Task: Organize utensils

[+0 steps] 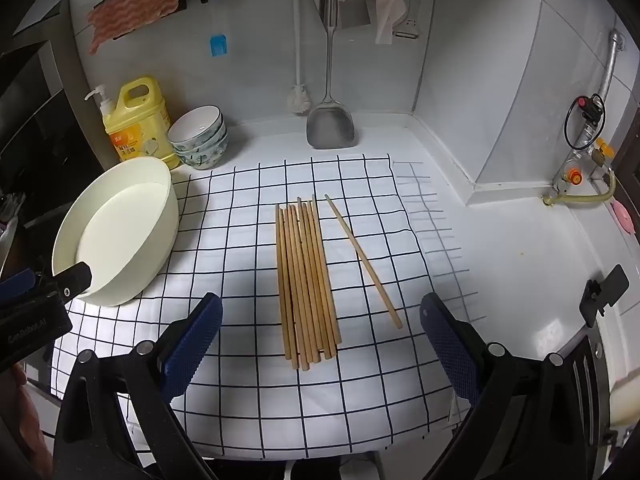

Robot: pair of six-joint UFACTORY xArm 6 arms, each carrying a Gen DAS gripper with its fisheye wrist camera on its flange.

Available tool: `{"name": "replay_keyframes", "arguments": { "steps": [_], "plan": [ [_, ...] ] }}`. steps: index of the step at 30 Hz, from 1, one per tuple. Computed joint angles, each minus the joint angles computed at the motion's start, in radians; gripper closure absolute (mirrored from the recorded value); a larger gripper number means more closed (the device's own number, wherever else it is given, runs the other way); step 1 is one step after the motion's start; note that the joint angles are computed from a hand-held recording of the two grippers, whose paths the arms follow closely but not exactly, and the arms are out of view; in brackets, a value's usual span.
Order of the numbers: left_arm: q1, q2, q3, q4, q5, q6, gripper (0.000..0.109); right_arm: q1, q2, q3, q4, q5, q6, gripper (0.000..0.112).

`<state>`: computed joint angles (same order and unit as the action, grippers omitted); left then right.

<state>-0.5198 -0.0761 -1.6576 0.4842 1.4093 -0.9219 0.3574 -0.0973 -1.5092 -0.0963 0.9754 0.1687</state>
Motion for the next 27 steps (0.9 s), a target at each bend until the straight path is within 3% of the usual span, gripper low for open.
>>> {"name": "replay_keyframes", "arguments": {
  "steps": [27],
  "plan": [
    [0.007,-0.013,0.007,0.004,0.009,0.006,0.012,0.004,-0.008,-0.002,0.006,0.006,-0.004,0.018]
  ]
}}
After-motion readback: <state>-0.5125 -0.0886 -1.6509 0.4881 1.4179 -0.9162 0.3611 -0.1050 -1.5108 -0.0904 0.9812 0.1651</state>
